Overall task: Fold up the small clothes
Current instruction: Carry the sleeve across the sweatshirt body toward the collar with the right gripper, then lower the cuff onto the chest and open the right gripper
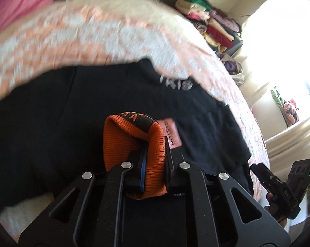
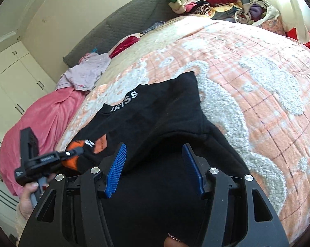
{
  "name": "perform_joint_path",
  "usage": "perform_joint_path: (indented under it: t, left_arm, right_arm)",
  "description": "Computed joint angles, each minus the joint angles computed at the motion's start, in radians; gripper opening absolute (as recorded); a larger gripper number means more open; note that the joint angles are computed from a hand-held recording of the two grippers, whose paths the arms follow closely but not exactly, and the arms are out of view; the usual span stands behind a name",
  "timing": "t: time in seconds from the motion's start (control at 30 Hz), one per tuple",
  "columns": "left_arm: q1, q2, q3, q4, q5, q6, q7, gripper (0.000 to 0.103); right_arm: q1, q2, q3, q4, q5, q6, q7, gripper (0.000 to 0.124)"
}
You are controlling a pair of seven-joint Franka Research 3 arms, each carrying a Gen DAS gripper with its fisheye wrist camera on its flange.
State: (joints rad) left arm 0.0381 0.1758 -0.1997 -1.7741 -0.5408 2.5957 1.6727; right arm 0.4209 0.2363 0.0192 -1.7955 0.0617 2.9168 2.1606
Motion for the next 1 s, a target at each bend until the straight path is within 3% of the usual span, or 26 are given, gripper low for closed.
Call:
perform_joint_path:
  t: [0.13, 0.23, 0.4, 0.5, 0.7, 0.9, 1.0]
  left_arm:
    - [-0.021, -0.026, 0.008, -0.006, 0.085, 0.107, 0.004, 0.004]
    - [-0.043, -0.031, 0.031, -0.009, 0.237, 0.15, -0.053, 0.004]
    - [-0.029, 0.027, 0.041, 0.043, 0.322, 0.013, -0.114, 0.004]
    - [-0.005, 0.053, 0.035, 0.056, 0.305, -0.05, -0.135, 0.006]
    - [0.019, 0.007, 0.027, 0.016, 0.261, -0.025, -0.109, 0.012]
    - [0.012, -0.056, 0.04, -0.032, 0.258, 0.031, -0.111, 0.012]
    - [0.002, -0.05, 0.035, -0.021, 0.243, 0.007, -0.074, 0.02]
  right_arm:
    - [0.009, 0.005, -0.012, 0.003, -0.018, -0.007, 0.025, 0.056]
    - [0.02, 0.006, -0.03, 0.007, -0.054, -0.027, 0.054, 0.056]
    - [0.049, 0.008, -0.077, 0.03, -0.195, -0.104, 0.18, 0.056]
    - [0.044, 0.01, -0.077, 0.042, -0.251, -0.129, 0.221, 0.056]
    - [0.036, 0.044, -0.065, 0.123, -0.323, -0.183, 0.223, 0.056]
    - [0.04, 0.129, -0.047, 0.269, -0.319, -0.282, 0.128, 0.056]
    - [0.039, 0.192, -0.033, 0.362, -0.281, -0.332, 0.066, 0.056]
